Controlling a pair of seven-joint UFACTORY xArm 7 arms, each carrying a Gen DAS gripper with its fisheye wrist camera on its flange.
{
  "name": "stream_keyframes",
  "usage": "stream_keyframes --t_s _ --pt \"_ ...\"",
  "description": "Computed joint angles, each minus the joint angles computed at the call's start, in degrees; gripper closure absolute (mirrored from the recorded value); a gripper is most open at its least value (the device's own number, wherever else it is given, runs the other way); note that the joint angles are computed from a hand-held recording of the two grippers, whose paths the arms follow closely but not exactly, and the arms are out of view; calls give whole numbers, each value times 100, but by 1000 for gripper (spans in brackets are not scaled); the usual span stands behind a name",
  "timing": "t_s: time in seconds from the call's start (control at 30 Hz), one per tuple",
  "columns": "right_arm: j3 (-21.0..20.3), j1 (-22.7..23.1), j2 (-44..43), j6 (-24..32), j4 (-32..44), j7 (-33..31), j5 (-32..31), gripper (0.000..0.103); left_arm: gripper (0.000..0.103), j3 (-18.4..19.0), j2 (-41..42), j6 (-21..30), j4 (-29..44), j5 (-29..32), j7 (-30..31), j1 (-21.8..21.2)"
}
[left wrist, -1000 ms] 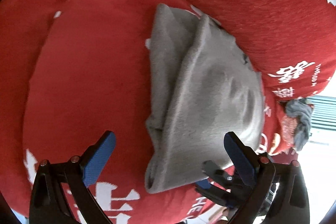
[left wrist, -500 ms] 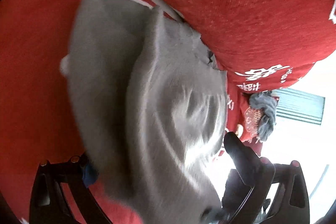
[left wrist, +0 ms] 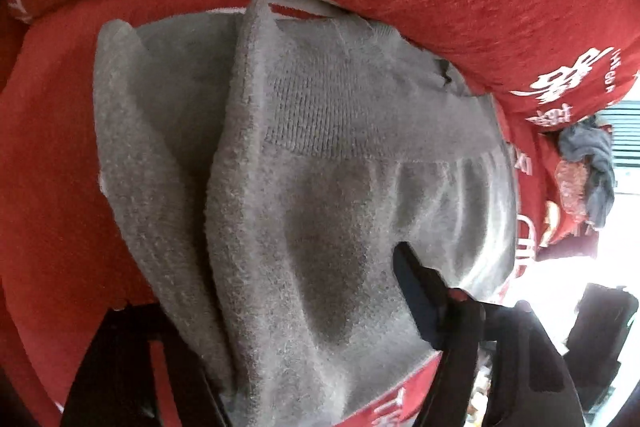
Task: Fold small clothes
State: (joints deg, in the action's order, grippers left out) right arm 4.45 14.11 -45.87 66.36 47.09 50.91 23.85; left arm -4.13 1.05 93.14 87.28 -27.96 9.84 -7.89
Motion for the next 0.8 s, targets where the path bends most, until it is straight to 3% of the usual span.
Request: stream_keyframes --t_s 0.03,0.13,0.47,0.6,0.8 --pt "-18 -112 112 176 135 -57 -282 91 65 -17 -59 -88 -37 204 26 -20" --pt "-52 -339 438 313 297 -367 -814 94 86 -15 -201 -341 -204 221 -107 -42" --pt "79 -228 1183 467 500 -1519 -1278 97 87 -152 -687 -840 -58 127 -729 -343" --pt "-407 -320 577 178 -2 -1621 -494 97 87 -347 -479 -891 657 112 -1076 -634" --pt "-939 -799 -663 352 -628 -1504 -132 96 87 -791 393 -887 2269 404 -1838 -1287"
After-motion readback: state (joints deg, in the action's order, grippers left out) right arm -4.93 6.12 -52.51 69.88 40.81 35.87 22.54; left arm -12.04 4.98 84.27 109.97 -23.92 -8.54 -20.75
